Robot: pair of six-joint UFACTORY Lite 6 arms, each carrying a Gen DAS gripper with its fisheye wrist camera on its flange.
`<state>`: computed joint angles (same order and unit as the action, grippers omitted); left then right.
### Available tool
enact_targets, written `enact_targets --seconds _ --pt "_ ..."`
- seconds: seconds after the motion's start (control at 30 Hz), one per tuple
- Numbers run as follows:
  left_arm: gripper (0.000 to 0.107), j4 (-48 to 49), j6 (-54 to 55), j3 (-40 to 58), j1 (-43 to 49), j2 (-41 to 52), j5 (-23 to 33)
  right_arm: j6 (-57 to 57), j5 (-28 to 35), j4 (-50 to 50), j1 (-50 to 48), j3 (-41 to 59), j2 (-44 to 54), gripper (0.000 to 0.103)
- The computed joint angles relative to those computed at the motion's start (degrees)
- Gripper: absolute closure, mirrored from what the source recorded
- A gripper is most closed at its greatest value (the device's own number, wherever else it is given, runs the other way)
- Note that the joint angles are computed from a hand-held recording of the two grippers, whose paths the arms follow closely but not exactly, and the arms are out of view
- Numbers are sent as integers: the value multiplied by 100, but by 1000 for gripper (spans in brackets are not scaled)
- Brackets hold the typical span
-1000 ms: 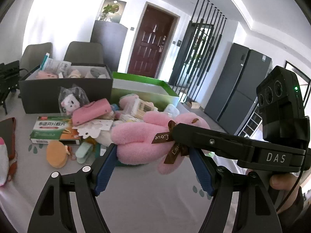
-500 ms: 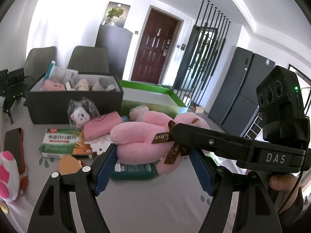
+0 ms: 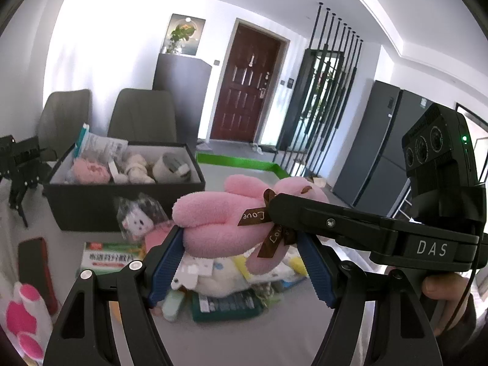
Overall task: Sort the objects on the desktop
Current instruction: 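Lift the pink bear and carry it toward the black box with the right gripper, then lower the pink bear into the black box and open the right gripper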
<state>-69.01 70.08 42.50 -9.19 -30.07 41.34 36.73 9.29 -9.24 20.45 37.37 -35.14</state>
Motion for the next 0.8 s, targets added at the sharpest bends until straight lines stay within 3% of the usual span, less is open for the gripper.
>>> enact_targets --seconds 0.33,0.8 --pt "32 -104 171 1008 126 849 -23 -3414 -122 3123 -463 955 893 45" --pt "32 -359 447 2217 -61 1997 -132 -5167 -98 4701 -933 1832 1616 45"
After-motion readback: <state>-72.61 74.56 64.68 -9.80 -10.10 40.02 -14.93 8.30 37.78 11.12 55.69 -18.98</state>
